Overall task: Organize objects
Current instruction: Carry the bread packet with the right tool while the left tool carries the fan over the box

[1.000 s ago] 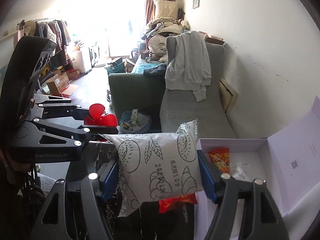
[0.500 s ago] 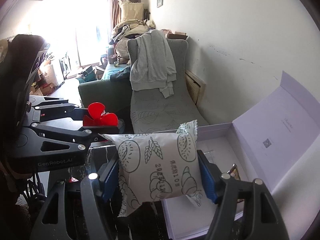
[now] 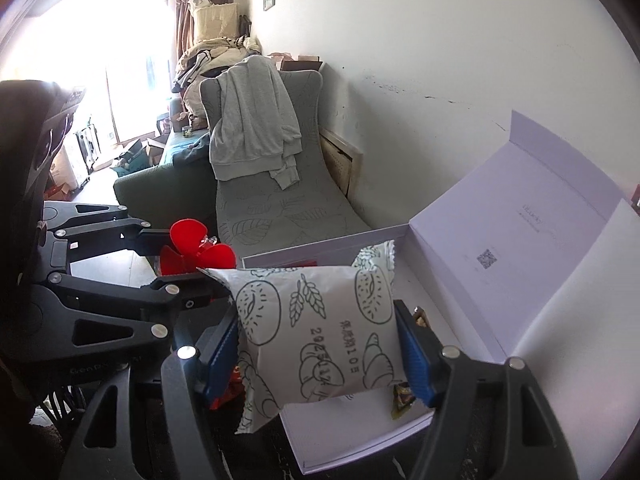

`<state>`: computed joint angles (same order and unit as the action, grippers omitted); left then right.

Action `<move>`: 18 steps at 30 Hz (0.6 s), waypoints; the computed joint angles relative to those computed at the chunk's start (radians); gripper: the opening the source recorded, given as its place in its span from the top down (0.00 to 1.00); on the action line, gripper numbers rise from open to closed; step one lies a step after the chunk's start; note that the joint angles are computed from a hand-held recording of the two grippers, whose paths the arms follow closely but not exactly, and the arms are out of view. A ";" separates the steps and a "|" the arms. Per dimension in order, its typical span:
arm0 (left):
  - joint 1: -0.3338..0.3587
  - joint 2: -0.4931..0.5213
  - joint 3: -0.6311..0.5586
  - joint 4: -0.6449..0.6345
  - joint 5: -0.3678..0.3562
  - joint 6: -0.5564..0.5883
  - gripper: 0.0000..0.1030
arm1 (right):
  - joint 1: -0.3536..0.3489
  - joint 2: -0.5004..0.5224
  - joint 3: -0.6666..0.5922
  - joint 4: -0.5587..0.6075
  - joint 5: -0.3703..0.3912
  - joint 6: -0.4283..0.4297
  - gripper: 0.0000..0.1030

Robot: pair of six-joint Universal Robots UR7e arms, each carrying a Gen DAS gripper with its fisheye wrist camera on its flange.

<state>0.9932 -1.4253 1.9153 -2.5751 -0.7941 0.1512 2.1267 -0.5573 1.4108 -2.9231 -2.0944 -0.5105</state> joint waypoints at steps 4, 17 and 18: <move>0.014 0.020 -0.031 0.018 -0.059 0.031 0.64 | -0.001 -0.007 0.007 -0.031 -0.023 0.010 0.31; 0.053 0.054 -0.079 0.084 -0.195 0.169 0.64 | 0.023 -0.031 0.050 0.061 -0.200 0.184 0.31; 0.057 0.058 -0.085 0.100 -0.204 0.174 0.64 | 0.027 -0.034 0.060 0.062 -0.217 0.206 0.31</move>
<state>1.0499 -1.3671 1.8305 -2.4754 -0.9979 0.3256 2.1534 -0.5915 1.4704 -2.8613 -2.3116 -0.3049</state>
